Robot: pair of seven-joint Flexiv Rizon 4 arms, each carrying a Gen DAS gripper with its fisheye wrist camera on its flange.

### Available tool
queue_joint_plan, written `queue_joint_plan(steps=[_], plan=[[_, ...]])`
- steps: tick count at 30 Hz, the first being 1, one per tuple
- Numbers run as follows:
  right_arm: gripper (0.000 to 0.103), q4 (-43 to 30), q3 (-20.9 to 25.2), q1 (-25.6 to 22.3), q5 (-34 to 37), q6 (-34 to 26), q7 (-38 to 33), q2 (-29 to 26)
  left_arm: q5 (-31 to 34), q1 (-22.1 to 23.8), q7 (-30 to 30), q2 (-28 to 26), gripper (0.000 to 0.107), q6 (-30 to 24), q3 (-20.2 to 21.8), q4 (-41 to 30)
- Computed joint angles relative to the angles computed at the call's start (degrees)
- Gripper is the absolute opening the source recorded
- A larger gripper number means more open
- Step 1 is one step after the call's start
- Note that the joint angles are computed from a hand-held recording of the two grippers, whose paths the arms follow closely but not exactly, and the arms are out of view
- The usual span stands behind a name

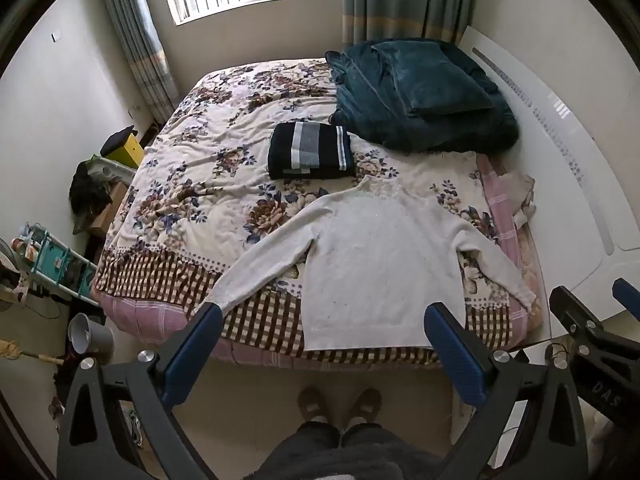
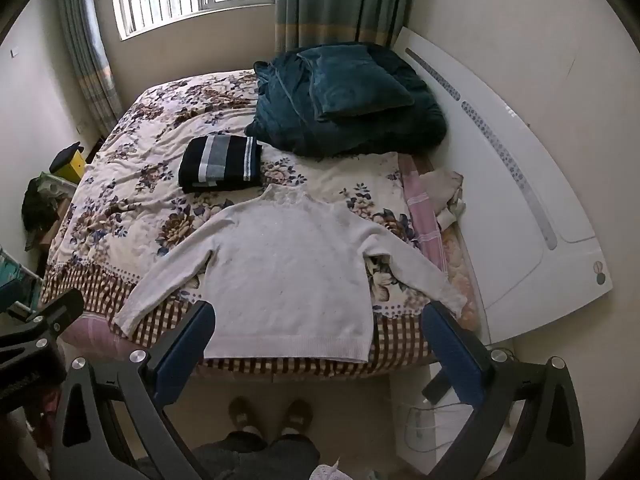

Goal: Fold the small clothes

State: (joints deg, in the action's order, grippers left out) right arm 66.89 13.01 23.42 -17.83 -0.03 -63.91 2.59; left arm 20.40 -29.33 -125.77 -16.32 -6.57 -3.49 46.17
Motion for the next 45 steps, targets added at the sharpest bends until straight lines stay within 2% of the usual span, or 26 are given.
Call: queue_joint_plan(steps=[17,22,29,36,45], plan=[[0.103,-0.9,-0.2,-0.1,1.0,-0.7,-0.2,-0.2,0.7,-0.1,-0.1,0.3,0.103,0.6,-0.3,0.6],[0.103,-1.0,-0.3,-0.1,0.9,-0.8,-0.3,-0.2,0.6,-0.4,0.1,-1.0,0.103,-0.4,-0.1,-2.0],[0.103,-1.0,-0.2,0.0,0.8,-0.8,-0.3,-0.3,0.7,-0.7,0.0,-0.8,0.103,-0.1,0.4,-1.5],[0.103,-1.4,-0.4,-0.3,0.9,-0.8,-0.9,-0.1,0.8,-1.2,0.5,-2.9,0.103,-1.6,0.8,-5.4],[0.103,-3.6,-0.5,0.2,0.4,-2.1,-1.2,-1.0,0.1,-2.0,0.6,-2.8,0.103,-1.4,2.2,-5.1]])
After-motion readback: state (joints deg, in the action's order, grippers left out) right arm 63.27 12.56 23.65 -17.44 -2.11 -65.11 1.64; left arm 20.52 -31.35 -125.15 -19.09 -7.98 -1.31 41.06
